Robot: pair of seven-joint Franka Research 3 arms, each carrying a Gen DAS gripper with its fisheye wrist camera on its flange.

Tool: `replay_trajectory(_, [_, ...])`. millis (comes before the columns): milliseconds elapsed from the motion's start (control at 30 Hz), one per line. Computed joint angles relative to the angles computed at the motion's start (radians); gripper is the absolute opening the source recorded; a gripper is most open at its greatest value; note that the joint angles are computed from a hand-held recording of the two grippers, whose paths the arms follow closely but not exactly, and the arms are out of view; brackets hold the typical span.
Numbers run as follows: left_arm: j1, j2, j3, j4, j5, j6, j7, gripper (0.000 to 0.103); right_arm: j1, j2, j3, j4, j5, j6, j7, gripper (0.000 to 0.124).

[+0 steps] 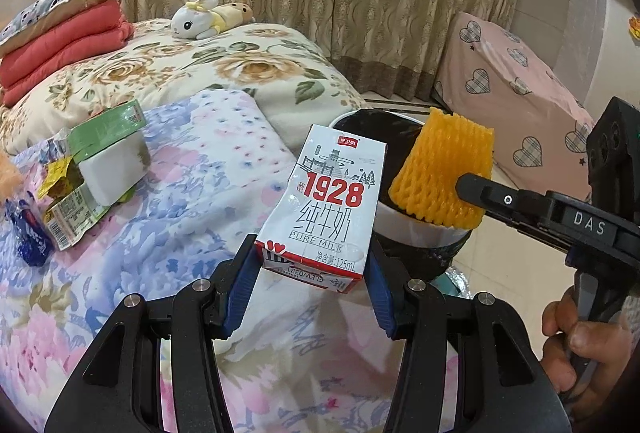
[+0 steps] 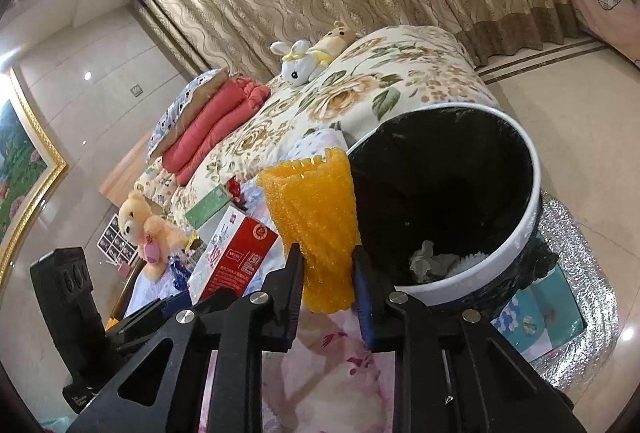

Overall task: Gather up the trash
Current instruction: 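Carry milk carton and orange foam net over the bin and open both tools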

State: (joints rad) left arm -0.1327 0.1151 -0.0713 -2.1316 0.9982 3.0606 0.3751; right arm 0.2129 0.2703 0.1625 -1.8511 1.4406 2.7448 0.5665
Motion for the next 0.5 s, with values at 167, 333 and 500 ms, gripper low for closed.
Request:
replay_trajectory(167, [-0.004,0.024,-0.011,0.031,-0.046,-0.009,0.058,0.050,-0.006,0.016,-0.006,0.015,-0.020,0.018,0.026,0.023])
replay_trajectory(333, [-0.015,0.058,-0.021,0.068,-0.124,-0.026,0.145,0.050,-0.016,0.029,-0.005,0.025,-0.047,0.033,0.052,0.023])
replay_trajectory(500, [-0.032,0.089,-0.018,0.104,-0.193,-0.040,0.221,0.050,-0.026,0.050,-0.004,0.040,-0.101,0.045,0.102,0.023])
